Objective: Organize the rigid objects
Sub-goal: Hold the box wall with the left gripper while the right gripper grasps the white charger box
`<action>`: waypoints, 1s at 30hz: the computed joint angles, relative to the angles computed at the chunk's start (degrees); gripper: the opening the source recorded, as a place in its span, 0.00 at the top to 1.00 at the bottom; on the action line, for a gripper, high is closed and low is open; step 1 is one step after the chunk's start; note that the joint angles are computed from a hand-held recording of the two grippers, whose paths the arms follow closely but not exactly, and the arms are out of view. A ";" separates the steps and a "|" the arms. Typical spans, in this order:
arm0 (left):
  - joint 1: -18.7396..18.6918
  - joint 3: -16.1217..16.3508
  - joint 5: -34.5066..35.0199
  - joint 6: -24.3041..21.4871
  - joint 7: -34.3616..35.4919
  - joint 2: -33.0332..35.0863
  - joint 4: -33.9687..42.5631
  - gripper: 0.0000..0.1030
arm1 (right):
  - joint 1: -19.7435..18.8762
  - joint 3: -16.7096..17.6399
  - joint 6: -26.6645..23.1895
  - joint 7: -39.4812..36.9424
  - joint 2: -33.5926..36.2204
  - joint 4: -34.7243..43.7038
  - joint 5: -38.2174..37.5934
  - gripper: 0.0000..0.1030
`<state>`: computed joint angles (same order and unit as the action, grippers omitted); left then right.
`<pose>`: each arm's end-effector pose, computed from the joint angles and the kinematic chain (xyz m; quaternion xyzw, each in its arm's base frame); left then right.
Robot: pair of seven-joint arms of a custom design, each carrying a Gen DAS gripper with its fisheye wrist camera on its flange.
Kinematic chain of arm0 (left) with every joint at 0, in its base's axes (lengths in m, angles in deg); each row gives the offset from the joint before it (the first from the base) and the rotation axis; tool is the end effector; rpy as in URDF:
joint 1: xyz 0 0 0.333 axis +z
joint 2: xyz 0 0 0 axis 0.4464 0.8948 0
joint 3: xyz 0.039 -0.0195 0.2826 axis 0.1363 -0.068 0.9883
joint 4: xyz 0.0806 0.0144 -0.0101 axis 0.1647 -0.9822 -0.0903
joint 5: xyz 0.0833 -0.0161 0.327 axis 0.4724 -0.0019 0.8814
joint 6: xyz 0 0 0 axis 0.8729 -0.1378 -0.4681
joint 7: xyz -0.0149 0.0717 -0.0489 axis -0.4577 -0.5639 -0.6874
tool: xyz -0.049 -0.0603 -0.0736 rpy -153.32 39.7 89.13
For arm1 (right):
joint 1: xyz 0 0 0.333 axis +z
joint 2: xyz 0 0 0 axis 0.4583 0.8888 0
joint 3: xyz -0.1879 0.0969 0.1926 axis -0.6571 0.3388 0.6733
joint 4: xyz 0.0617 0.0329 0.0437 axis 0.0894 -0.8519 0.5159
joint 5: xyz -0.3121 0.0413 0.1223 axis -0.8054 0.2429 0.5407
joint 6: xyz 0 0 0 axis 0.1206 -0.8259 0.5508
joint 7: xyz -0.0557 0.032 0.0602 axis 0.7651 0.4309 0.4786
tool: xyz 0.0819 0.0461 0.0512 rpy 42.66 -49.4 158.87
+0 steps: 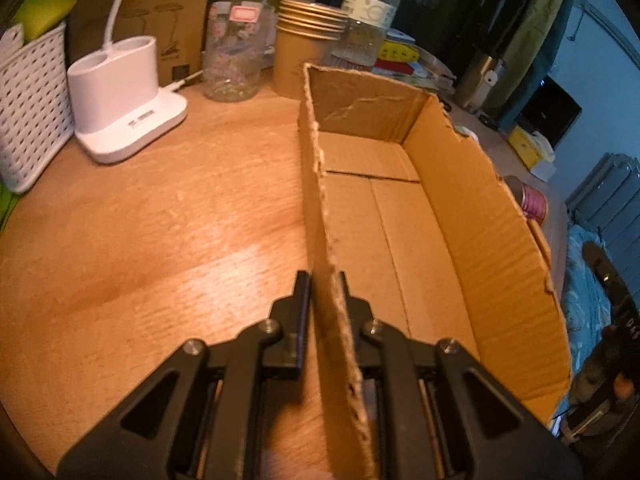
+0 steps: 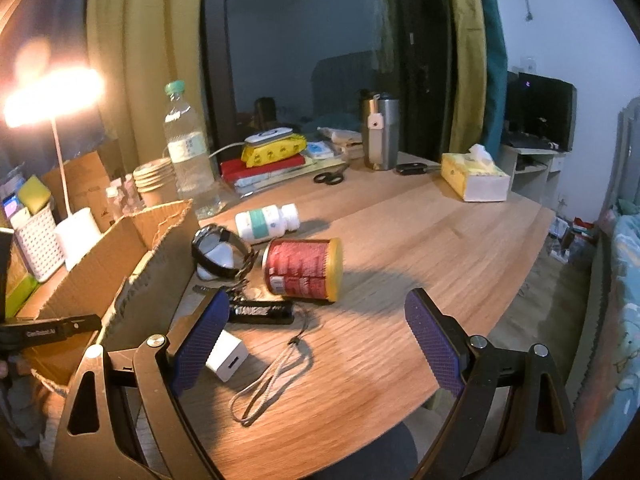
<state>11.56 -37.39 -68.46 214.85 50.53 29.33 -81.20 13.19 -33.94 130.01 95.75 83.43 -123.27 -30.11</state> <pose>0.6257 -0.1819 0.2843 -0.7166 0.6075 -0.3136 0.1380 0.6130 -0.0014 0.3136 -0.6535 0.5732 -0.3013 0.3920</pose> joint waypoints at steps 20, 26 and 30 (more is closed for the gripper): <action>-5.16 5.50 1.07 1.88 -3.02 -0.61 -1.84 0.89 | -4.70 10.00 -6.82 -8.96 5.14 3.28 -4.70 0.17; -5.13 5.48 1.18 1.84 -3.13 -0.62 -1.85 0.89 | -10.32 18.46 -12.16 -15.57 8.43 5.95 -6.39 0.25; -5.10 5.47 1.24 1.87 -3.18 -0.61 -1.83 0.89 | -11.25 20.94 -15.45 -19.49 9.91 8.03 -4.53 0.27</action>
<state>6.46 -31.92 -67.22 216.71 47.35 28.72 -83.03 1.94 -13.00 114.55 76.26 93.34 -115.23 -34.65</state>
